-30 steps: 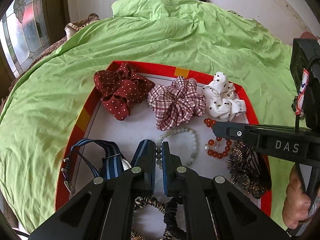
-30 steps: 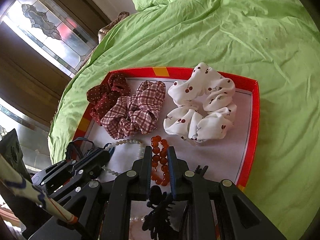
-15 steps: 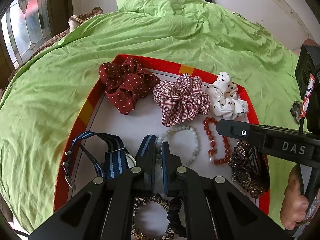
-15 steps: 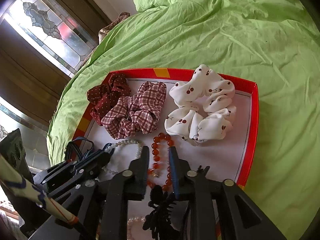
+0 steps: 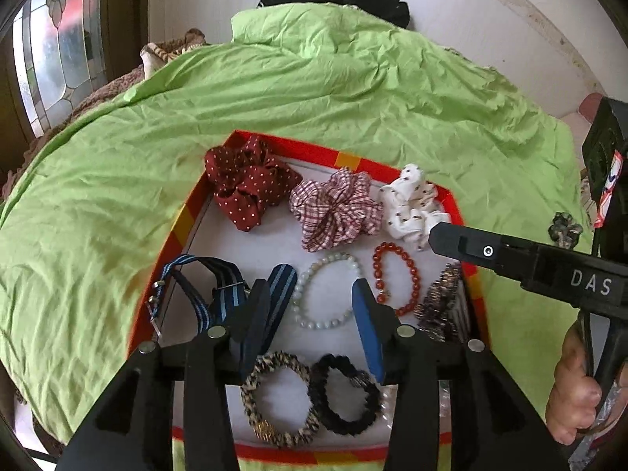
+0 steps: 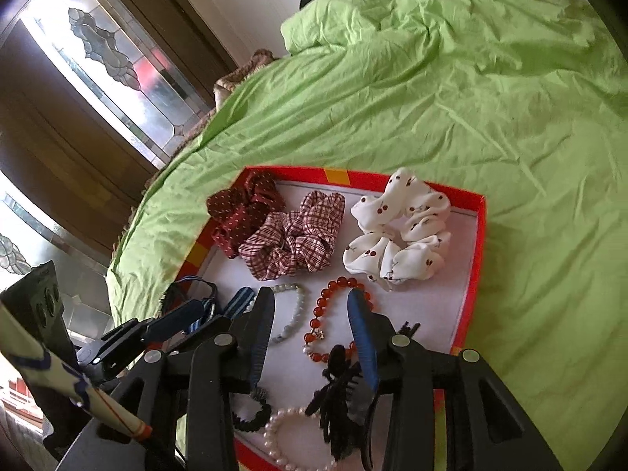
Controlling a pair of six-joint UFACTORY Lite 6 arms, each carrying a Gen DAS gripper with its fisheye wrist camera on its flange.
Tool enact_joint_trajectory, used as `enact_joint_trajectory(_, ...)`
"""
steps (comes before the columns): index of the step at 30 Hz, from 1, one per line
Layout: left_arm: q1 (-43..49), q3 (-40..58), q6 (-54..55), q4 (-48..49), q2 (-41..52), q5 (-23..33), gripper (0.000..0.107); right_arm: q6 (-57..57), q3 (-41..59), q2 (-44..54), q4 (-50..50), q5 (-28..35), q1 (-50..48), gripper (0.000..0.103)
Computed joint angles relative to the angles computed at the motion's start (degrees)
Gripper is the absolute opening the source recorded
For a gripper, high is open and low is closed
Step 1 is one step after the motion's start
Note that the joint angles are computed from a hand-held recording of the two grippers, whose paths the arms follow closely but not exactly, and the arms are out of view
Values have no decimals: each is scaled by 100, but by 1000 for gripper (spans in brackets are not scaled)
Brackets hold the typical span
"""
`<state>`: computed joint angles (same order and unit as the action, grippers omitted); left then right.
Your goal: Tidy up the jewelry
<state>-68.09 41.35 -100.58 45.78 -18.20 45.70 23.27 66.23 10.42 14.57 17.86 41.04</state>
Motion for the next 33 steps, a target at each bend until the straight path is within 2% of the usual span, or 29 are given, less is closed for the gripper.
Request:
enact_joint_trajectory(6, -1078, 546, -437, 46, 178, 1395, 42, 1287, -580, -804, -1200, 52, 251, 43)
enact_joint_trajectory(9, -1621, 817, -723, 38, 390, 2094, 42, 2262, -908, -1212, -2122, 154, 484, 43)
enact_joint_trajectory(14, -2397, 1255, -1139, 8, 735, 2937, 45, 3674, -1454, -1812, -3397, 435, 974, 43)
enact_joint_trajectory(19, -2910, 1576, -1507, -72, 1011, 3402, 47, 5176, -2049, -2450, -4578, 943, 1648, 46)
enact_joint_trajectory(23, -3293, 1747, -1933, -158, 1207, 3660, 49, 6077, -2600, -2993, -5043, 1361, 2171, 46)
enact_joint_trajectory(30, -3743, 2393, -2343, -415, 1914, 4117, 50, 7383, -3524, -3996, -5466, 2247, 3185, 48)
enact_joint_trajectory(33, -3925, 2900, -2354, -395, 2357, 4403, 53, 7873, -3792, -4366, -5487, 2864, 3774, 48)
